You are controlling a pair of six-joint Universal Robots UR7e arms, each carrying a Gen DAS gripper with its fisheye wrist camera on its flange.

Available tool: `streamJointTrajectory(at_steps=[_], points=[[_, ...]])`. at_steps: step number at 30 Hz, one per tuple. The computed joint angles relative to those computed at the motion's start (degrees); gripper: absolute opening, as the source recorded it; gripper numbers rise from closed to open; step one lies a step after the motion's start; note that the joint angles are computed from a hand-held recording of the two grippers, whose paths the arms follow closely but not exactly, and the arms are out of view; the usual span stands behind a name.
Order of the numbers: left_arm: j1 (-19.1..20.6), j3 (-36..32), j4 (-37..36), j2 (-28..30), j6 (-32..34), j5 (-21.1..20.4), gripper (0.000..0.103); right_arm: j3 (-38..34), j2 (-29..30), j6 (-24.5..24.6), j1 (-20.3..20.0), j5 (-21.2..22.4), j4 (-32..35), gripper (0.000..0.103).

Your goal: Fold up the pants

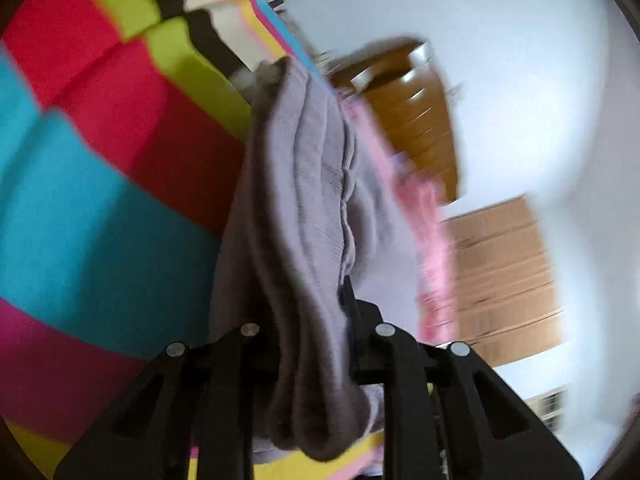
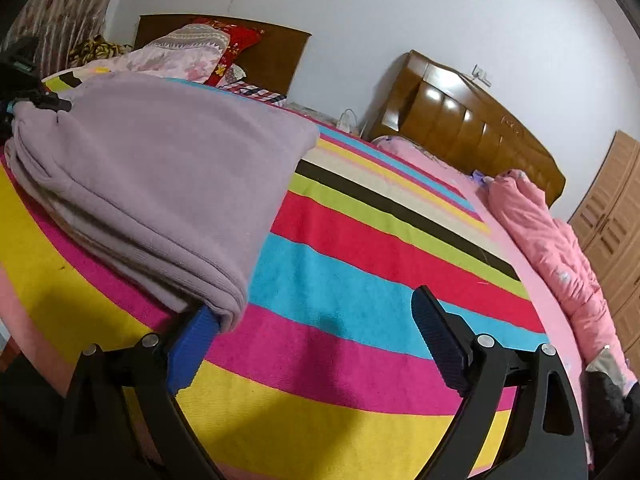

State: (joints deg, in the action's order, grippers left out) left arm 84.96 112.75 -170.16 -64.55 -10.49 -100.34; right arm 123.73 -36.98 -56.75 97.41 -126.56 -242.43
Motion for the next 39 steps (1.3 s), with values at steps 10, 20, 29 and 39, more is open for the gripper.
streamJointTrajectory(at_steps=[10, 20, 29, 39], points=[[-13.19, 10.84, -12.92, -8.44, 4.73, 30.97, 0.066, 11.64, -16.27, 8.64, -3.39, 15.65, 18.92, 0.089], [-24.49, 11.04, -10.02, -0.6, 12.87, 47.5, 0.073, 0.65, -16.45, 10.92, 0.92, 31.63, 46.79, 0.089], [-18.84, 13.27, -15.27, -2.59, 12.51, 39.76, 0.053, 1.07, -12.25, 4.12, 0.71, 28.89, 46.66, 0.09], [-21.36, 13.25, -19.74, 0.86, 15.24, 45.07, 0.053, 1.63, -13.41, 3.02, 0.87, 28.46, 46.65, 0.091]])
